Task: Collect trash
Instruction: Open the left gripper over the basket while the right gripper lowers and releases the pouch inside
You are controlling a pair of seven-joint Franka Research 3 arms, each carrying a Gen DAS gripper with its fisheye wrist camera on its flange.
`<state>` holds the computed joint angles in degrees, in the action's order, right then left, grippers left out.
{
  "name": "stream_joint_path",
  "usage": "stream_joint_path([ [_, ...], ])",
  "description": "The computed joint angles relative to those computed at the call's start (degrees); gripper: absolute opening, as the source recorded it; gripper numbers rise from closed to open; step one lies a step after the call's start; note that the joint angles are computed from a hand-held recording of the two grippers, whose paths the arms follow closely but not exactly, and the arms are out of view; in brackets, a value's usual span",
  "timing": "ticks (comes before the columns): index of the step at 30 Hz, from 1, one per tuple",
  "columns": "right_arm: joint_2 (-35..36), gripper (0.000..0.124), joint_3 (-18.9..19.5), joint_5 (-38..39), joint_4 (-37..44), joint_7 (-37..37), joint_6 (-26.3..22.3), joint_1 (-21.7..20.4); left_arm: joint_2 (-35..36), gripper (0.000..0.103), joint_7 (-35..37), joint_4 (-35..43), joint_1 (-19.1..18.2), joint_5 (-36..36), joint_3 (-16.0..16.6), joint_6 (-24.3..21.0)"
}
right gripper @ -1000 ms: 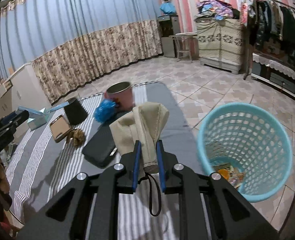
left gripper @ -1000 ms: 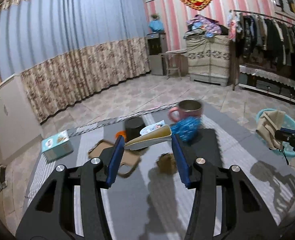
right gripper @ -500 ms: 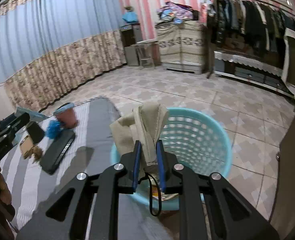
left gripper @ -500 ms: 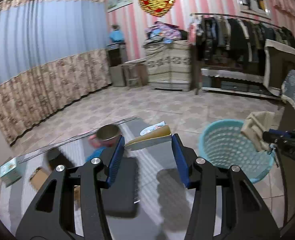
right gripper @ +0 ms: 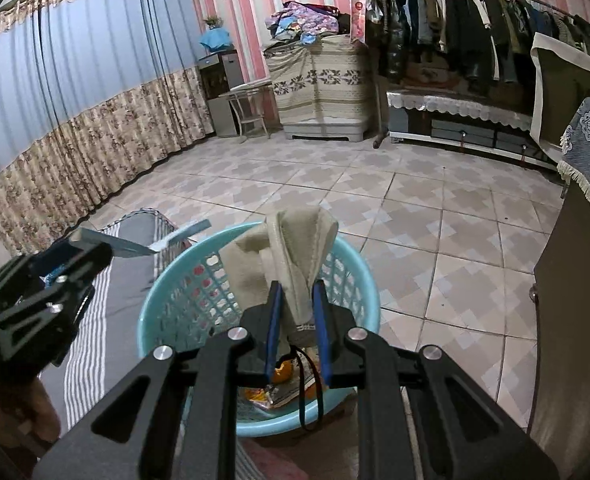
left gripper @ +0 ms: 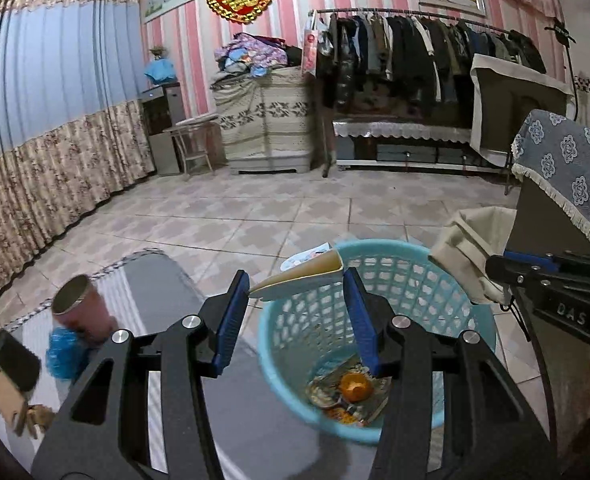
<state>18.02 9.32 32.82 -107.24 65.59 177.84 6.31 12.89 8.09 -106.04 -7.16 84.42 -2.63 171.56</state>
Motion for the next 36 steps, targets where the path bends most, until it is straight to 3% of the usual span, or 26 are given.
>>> stream_joint_path([
  [2, 0.32, 0.017, -0.19, -0.04, 0.45, 0.04, -0.26, -0.19, 1.63, 0.048, 2.73, 1.25, 0.42, -3.36, -0.33, 0.56],
  [6, 0.98, 0.017, -0.76, -0.23, 1.11, 0.72, -0.69, -0.19, 4.68, 0.05, 17.36, 2.16, 2.5, -19.35, -2.52, 2.35],
  [7, 1.07, 0.017, -1.03, -0.45, 1.26, 1.09, -0.81, 0.01, 4.84, 0.056, 20.61, 1.92, 3.26, -22.88, -3.23, 2.26],
  [9, 1.43, 0.017, -1.11, -0.58, 1.66, 1.44, -1.15, -0.04, 4.75, 0.067, 20.17, 1.88, 2.06, -23.68, -1.46, 2.44],
  [12, 1.88, 0.017, -0.79, -0.5, 2.0, 1.36, -1.26, -0.36, 3.52, 0.075, 14.34, 1.32, -1.68, -19.76, 3.75, 1.92],
  [15, 2.15, 0.017, -0.15, -0.21, 2.07, 1.13, -0.96, -0.6, 2.05, 0.081, 8.22, 0.86, -2.86, -14.67, 6.04, 0.29],
  [20, 4.02, 0.017, -0.17, -0.74, 3.99, 1.99, -1.24, 0.44, -0.35, 0.091, 0.78, -0.07, -1.6, -6.75, 5.32, -4.0],
  [25, 7.19, 0.017, -1.68, -3.53, 7.64, 4.22, -3.07, 2.87, -2.13, 0.095, -1.72, -1.09, 1.47, -3.9, 3.06, -7.28],
  [29, 9.26, 0.02, -2.73, -6.04, 10.12, 6.15, -4.03, 4.48, -3.63, 0.095, -2.11, -2.54, 3.98, -3.76, 2.11, -7.83],
  [33, 11.51, 0.022, -6.09, -10.05, 13.16, 10.14, -5.46, 7.84, -5.39, 0.095, -4.22, -4.11, 5.64, -2.49, 1.63, -7.47],
  [35, 12.26, 0.049, -8.56, -12.54, 14.17, 13.38, -6.42, 9.94, -6.12, 0.095, -4.85, -4.76, 6.36, -1.82, 1.26, -7.36],
  [36, 12.42, 0.068, -7.93, -12.74, 14.35, 13.52, -6.4, 9.25, -6.48, 0.095, -5.26, -5.0, 6.6, -1.16, 1.09, -7.6],
])
